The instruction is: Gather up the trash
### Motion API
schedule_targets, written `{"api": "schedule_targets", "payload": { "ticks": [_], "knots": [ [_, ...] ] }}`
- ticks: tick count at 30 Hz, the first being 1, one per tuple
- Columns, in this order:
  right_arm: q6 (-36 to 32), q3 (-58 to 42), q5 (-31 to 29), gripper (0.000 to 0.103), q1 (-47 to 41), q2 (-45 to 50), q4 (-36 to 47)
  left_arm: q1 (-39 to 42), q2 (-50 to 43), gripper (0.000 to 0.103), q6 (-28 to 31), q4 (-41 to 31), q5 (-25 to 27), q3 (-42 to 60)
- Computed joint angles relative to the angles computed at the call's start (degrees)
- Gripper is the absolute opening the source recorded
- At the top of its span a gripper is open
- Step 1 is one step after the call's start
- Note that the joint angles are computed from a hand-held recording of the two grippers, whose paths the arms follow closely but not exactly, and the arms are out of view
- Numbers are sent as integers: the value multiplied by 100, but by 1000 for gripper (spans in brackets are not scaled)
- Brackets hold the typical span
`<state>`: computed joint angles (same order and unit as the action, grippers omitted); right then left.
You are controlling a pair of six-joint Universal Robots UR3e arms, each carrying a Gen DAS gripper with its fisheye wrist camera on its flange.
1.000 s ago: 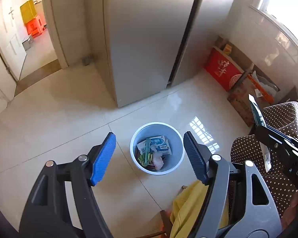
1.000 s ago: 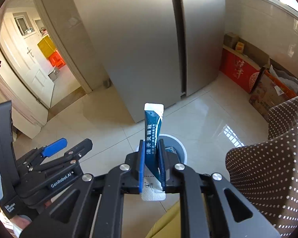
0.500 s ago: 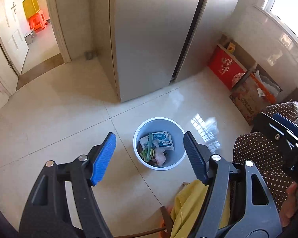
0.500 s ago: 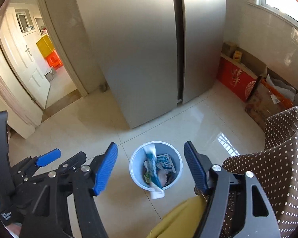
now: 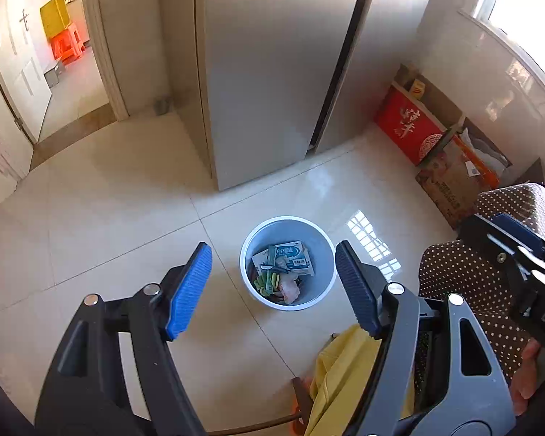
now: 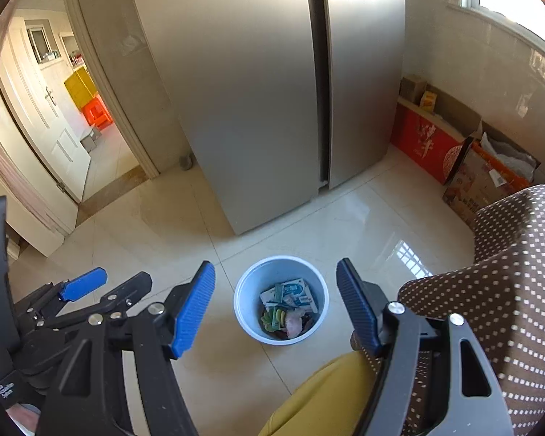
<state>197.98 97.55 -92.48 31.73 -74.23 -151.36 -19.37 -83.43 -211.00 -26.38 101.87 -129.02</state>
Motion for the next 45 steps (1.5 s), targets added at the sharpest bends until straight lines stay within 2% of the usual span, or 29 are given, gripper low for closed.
{"api": "schedule_targets", "payload": {
  "ticks": [8,15,23,27,32,35,39,43,45],
  "knots": [
    [-118,1214,-312,68,-102,-1392,-453,-922,31,70,-331,-92,468,352],
    [-232,2221,-693,68,-181,-2854,-526,-1982,-170,70,-731,-204,1113,930],
    [-164,3219,-1032,68,-344,-4663,-97,-3329,-562,72,-1122,-564,2122,1841],
    [-129,3612,-1137,68,-450,-5673,318,-4001,-847,74,-1379,-782,2714,2311],
    [1,3895,-1539,68,-286,-6953,1030,-4713,-1247,74,-1668,-1083,3235,2940],
    [247,3933,-2063,68,111,-7416,1283,-5114,-1537,76,-1722,-1243,3539,3398],
    [999,3827,-3469,68,1444,-7278,1448,-5541,-1778,77,-1822,-1465,3942,3808],
    [2335,3572,-5235,68,3296,-6857,2165,-5951,-1996,77,-2012,-1917,4434,4282],
    [2970,3406,-5691,70,3879,-6857,2806,-6138,-2055,77,-2110,-2098,4667,4454]
  ]
}}
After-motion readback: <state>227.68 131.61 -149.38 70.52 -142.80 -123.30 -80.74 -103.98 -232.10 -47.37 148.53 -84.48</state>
